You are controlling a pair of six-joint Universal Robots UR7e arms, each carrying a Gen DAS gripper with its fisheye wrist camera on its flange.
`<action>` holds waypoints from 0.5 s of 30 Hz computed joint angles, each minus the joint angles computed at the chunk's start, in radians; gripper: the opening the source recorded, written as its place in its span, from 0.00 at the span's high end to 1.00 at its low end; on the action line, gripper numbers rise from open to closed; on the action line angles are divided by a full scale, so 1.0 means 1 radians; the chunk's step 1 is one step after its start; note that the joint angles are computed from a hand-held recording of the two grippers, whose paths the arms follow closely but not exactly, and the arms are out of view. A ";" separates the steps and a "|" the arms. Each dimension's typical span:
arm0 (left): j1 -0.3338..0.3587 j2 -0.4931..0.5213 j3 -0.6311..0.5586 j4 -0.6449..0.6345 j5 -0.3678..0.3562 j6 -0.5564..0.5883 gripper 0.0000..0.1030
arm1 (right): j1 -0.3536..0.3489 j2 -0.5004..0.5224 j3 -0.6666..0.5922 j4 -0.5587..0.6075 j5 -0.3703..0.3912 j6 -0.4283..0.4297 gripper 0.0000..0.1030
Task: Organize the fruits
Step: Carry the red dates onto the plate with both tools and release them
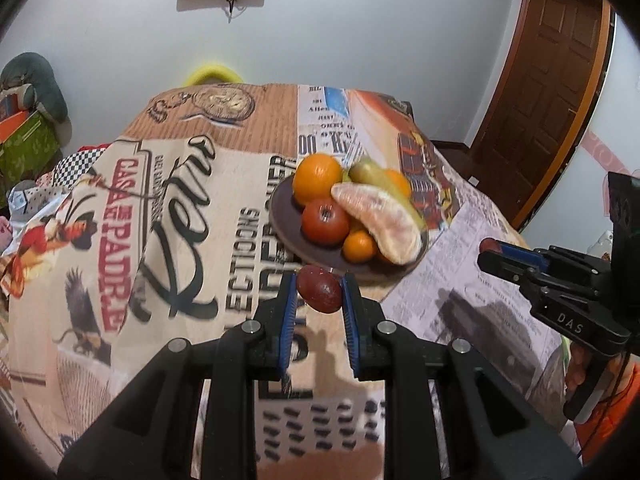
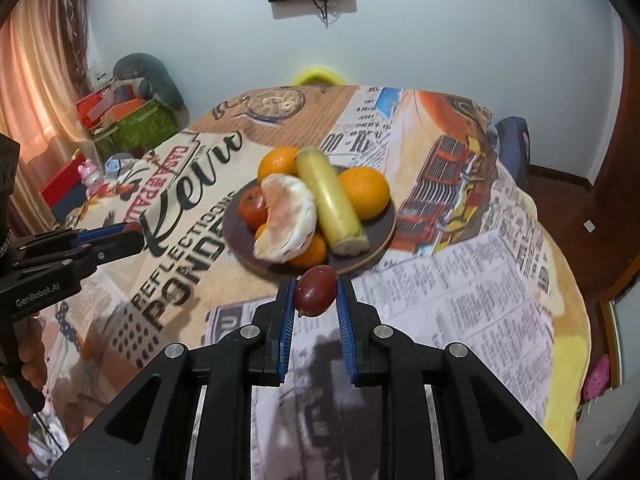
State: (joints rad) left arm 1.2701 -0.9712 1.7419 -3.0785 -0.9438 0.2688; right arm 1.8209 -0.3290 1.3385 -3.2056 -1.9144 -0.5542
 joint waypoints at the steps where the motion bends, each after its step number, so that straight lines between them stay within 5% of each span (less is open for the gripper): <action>1: 0.001 0.009 -0.014 0.001 -0.004 0.003 0.79 | -0.002 0.004 -0.013 0.005 0.002 -0.001 0.82; 15: 0.038 0.125 -0.196 0.057 -0.032 0.028 0.79 | -0.029 0.091 -0.218 0.076 -0.002 -0.033 0.82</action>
